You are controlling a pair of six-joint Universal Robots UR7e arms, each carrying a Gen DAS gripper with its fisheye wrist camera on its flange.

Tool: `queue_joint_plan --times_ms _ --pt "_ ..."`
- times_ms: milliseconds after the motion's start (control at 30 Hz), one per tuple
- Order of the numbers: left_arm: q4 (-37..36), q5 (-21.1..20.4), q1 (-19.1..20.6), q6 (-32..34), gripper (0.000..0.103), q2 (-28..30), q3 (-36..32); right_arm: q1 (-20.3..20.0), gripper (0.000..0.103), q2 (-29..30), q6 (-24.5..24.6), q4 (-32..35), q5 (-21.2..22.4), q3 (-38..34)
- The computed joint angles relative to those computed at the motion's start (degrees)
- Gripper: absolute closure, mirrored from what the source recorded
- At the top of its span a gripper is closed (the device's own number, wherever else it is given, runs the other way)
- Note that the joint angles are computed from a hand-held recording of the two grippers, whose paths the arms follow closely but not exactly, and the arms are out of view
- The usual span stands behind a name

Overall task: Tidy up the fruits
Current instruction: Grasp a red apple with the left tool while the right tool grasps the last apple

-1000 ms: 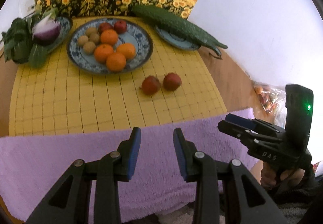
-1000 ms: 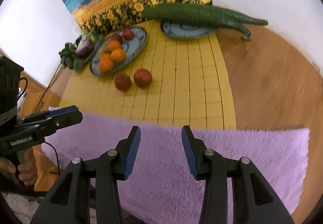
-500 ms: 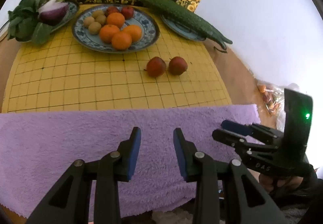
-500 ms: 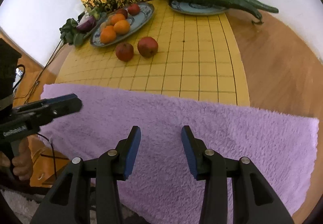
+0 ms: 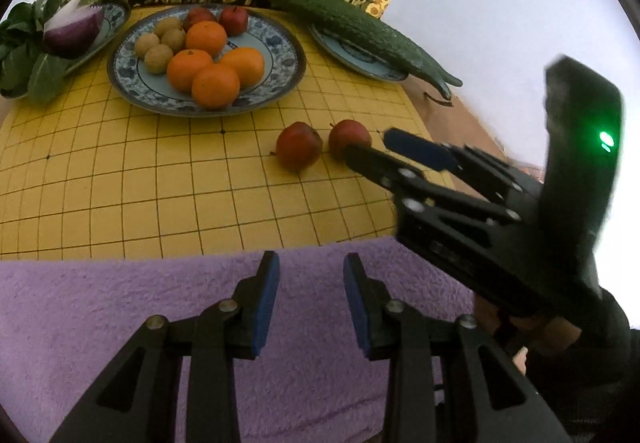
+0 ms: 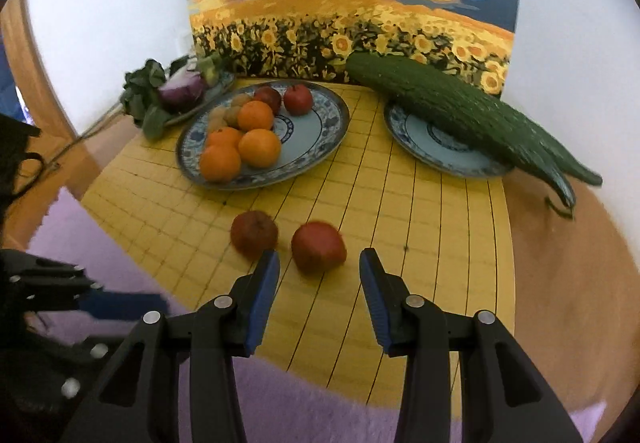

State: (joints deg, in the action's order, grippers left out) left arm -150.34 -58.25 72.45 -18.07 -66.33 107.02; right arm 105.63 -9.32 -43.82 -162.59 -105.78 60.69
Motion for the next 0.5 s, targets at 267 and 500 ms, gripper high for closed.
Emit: queue_joint_plan --times_ms 267,500 --pt "-0.65 -0.69 0.51 1.58 0.069 0.74 -1.47 0.0 0.071 1.12 -2.24 4.15 1.69 -3.08" --pt "-1.42 -0.54 1.8 2.81 0.06 3.09 -4.47 -0.17 0.07 -3.21 -1.0 1.93 2.14 2.75"
